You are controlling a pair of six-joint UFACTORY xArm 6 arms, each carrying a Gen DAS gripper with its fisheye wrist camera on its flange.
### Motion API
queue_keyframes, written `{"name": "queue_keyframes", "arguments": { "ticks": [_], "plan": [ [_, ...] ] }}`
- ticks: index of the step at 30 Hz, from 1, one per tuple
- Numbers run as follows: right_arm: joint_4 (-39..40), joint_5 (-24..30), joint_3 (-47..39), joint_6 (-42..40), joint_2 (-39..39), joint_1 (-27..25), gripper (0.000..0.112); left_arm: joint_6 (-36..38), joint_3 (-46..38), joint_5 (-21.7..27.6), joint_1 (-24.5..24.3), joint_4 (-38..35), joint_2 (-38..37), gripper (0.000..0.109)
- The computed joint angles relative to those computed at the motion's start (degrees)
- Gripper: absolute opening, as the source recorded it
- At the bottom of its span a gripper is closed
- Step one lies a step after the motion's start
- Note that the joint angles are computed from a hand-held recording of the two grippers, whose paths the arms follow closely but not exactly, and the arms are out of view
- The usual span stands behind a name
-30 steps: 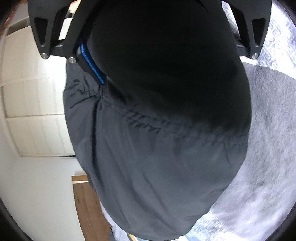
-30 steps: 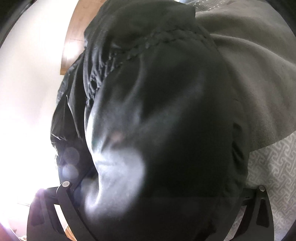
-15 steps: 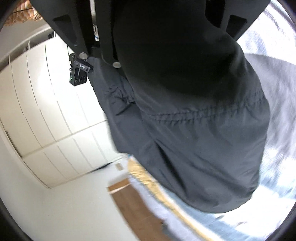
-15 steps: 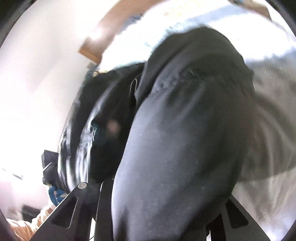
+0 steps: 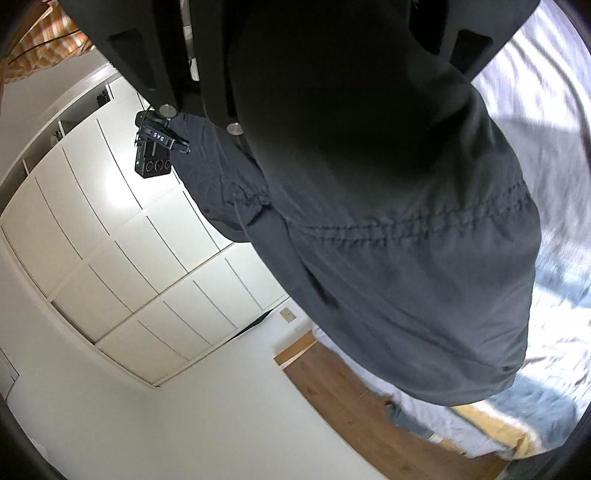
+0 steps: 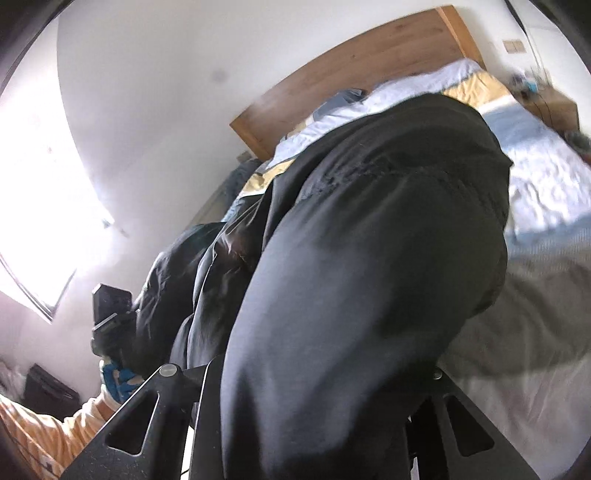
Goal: Fold large clothes
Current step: 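Lift the folded coat with both grippers and carry it over the bed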
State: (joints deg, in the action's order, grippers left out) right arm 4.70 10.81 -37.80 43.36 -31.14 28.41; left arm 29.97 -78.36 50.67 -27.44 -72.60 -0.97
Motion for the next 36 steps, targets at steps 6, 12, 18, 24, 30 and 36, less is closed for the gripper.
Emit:
{"name": "queue_keyframes", "arguments": {
  "ticks": [6,12,18,24,30,36],
  "plan": [
    [3.3,-3.2,9.1,6.3,2.4,3.3,0.024,-5.5,10.0,-0.8,-0.8,10.3,-3.2,0.022],
    [1.0,-6.1,16.6,16.4,2.2,2.1,0.040,-13.4,14.4,-4.9,-0.2,19.5,-2.8,0.041],
    [-4.6,-0.3,14.8,19.8,1.5,2.0,0.057,-23.1,16.5,-5.4,0.0,31.2,-6.7,0.056],
    [6.7,-0.5,17.2,5.1,-0.8,0.7,0.060,-22.6,21.7,-7.8,0.9,32.3,-10.9,0.060],
    [-1.8,1.0,20.0,9.6,-6.3,0.3,0.061,-15.6,20.8,-6.2,2.5,30.7,-9.0,0.065],
    [-13.0,1.6,26.4,21.3,-14.0,-0.1,0.079,-9.4,24.8,-6.8,4.8,25.8,-10.8,0.076]
  ]
}}
